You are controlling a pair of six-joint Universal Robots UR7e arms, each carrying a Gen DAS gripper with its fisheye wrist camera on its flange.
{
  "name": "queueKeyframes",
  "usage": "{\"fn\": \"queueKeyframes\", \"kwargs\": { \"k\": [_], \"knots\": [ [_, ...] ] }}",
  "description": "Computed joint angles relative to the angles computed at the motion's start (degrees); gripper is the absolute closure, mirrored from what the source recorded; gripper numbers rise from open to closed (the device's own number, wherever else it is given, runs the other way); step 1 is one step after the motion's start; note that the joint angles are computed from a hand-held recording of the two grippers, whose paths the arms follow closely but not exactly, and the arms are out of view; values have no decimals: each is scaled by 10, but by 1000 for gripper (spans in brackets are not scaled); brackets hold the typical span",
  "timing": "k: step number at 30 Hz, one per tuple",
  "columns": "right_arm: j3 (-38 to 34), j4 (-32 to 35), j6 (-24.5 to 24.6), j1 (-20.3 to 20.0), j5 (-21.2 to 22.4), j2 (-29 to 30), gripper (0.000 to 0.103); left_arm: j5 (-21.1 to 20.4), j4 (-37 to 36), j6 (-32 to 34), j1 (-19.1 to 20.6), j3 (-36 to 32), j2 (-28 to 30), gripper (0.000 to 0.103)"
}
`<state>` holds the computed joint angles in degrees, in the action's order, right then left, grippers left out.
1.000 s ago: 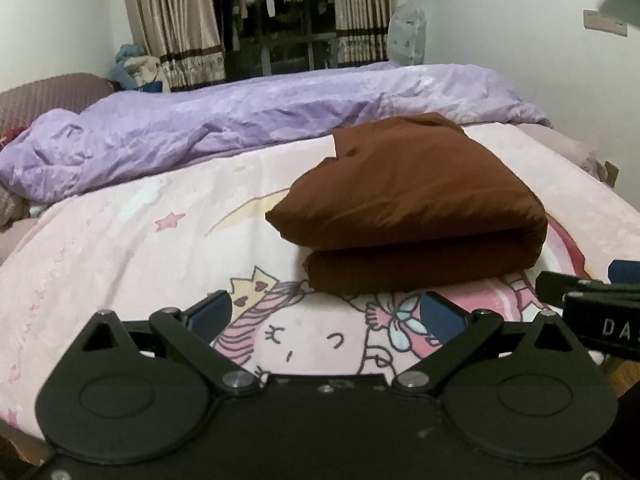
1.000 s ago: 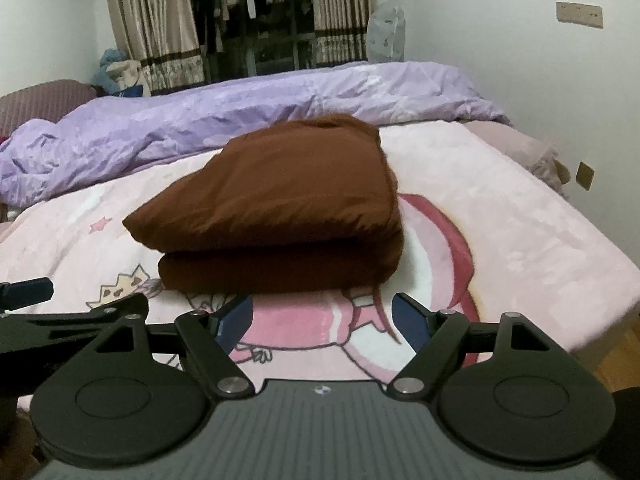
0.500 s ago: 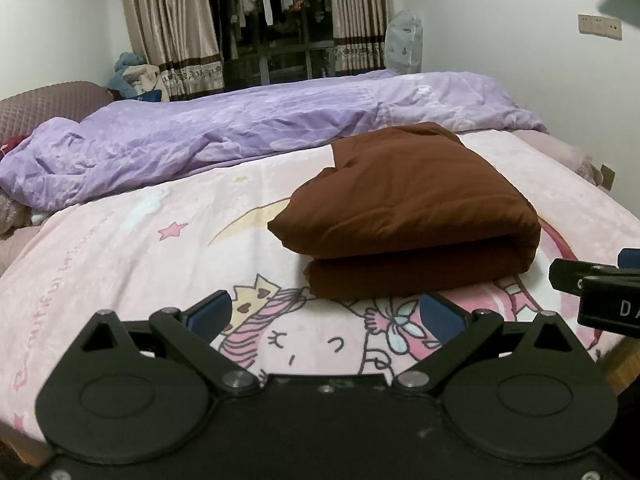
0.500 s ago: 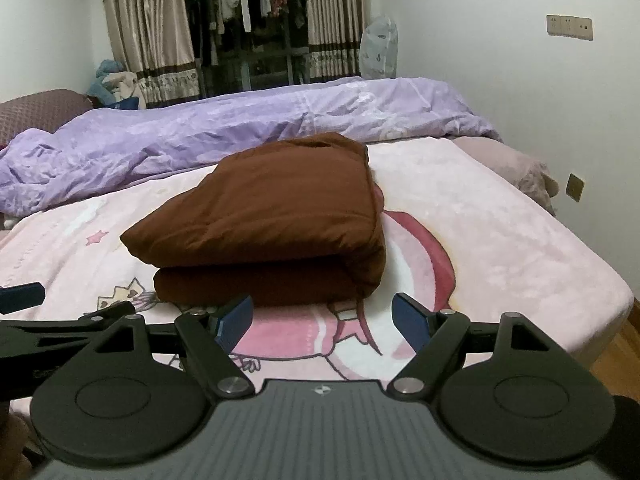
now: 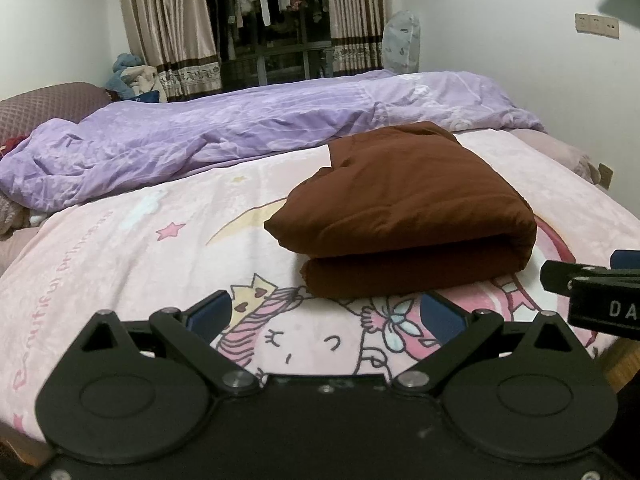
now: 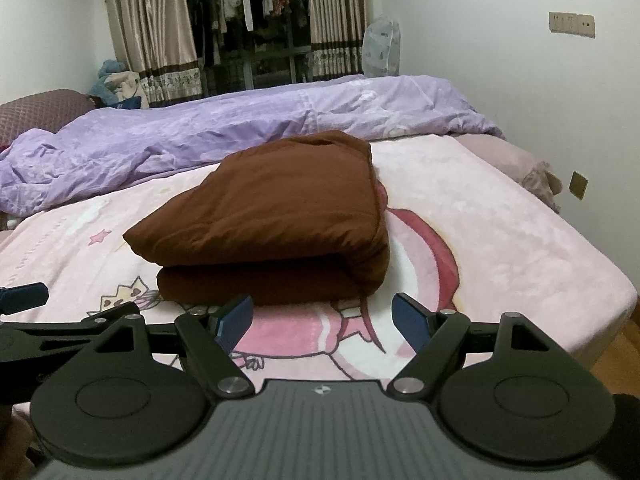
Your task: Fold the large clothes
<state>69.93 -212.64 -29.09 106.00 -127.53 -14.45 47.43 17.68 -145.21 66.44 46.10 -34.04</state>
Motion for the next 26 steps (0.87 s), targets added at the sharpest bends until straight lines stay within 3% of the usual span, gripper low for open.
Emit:
{"fn": "queueKeyframes", "kwargs": {
  "k": [21, 26],
  "knots": [
    [-3, 0, -1, 1, 0, 4, 10, 0, 2, 3, 0, 4, -3, 0],
    [-2, 2, 1, 1, 1, 4, 10, 22, -17, 2, 3, 29, -20, 0]
  ]
}}
